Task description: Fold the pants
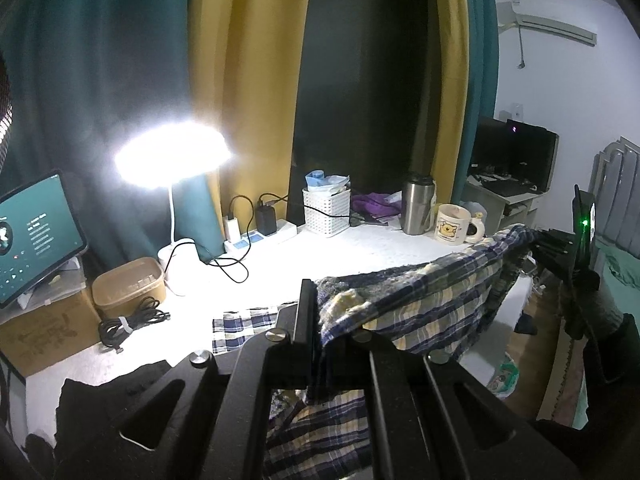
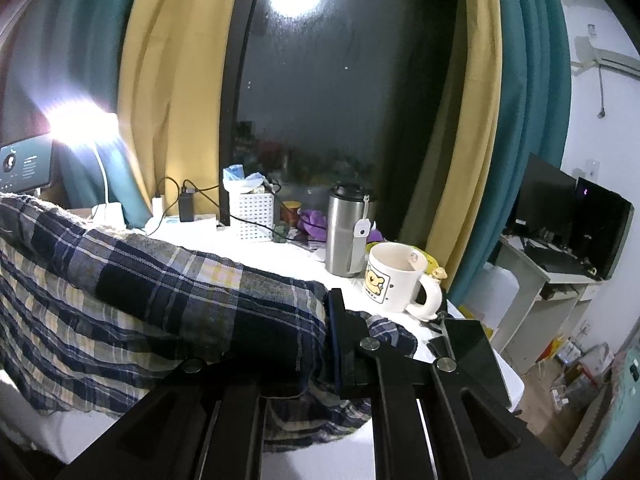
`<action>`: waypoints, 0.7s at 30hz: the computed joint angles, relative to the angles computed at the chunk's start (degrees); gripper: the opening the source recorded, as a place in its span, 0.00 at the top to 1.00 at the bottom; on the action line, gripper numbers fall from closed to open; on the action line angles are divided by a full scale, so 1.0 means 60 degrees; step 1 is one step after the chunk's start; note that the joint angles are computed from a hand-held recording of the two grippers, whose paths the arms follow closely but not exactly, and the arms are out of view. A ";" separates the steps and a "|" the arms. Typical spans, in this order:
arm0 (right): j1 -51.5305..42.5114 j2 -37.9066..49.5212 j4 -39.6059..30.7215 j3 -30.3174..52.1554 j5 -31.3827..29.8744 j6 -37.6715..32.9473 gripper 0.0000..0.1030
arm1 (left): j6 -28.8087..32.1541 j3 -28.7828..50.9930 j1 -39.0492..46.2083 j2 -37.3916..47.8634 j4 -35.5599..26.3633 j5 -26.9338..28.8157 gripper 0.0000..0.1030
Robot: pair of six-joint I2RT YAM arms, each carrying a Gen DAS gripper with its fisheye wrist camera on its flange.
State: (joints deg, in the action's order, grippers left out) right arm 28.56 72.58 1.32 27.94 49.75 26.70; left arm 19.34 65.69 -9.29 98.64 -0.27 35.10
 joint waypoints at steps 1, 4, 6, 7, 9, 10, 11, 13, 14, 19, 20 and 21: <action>-0.0148 0.0145 0.0157 0.0048 -0.0137 -0.0117 0.91 | -0.0008 0.0189 -0.0033 0.0170 -0.0082 -0.0060 0.97; -0.0584 0.0631 0.0605 0.0242 -0.0563 -0.0470 0.91 | -0.0008 0.0755 -0.0095 0.0685 -0.0306 -0.0214 0.97; -0.0889 0.1005 0.0946 0.0382 -0.0868 -0.0680 0.91 | -0.0016 0.1083 -0.0124 0.0970 -0.0449 -0.0285 0.97; -0.0992 0.1145 0.1061 0.0443 -0.0972 -0.0735 0.91 | -0.0030 0.1268 -0.0157 0.1148 -0.0514 -0.0349 0.97; -0.1236 0.1452 0.1284 0.0593 -0.1208 -0.0895 0.91 | -0.0052 0.1642 -0.0221 0.1475 -0.0638 -0.0468 0.97; -0.1374 0.1626 0.1405 0.0677 -0.1343 -0.0983 0.91 | -0.0075 0.1799 -0.0253 0.1611 -0.0699 -0.0523 0.97; -0.1501 0.1784 0.1498 0.0763 -0.1476 -0.1058 0.91 | -0.0083 0.1986 -0.0264 0.1750 -0.0790 -0.0547 0.97; -0.1743 0.2139 0.1669 0.0954 -0.1733 -0.1214 0.91 | -0.0098 0.2391 -0.0312 0.2091 -0.0954 -0.0651 0.97; -0.1867 0.2345 0.1748 0.1071 -0.1875 -0.1297 0.91 | -0.0110 0.2595 -0.0327 0.2260 -0.1036 -0.0689 0.97; -0.2388 0.3334 0.1978 0.1680 -0.2482 -0.1580 0.91 | -0.0217 0.3723 -0.0420 0.3301 -0.1437 -0.0951 0.97; -0.2469 0.3525 0.2018 0.1792 -0.2585 -0.1635 0.91 | -0.0229 0.3926 -0.0430 0.3490 -0.1494 -0.1014 0.97; -0.2560 0.3761 0.2040 0.1956 -0.2704 -0.1702 0.91 | -0.0240 0.4156 -0.0442 0.3693 -0.1581 -0.1073 0.97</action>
State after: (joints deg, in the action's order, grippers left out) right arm 13.20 95.14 13.57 39.67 33.52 16.48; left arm 17.90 90.63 -11.95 120.80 -9.76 28.67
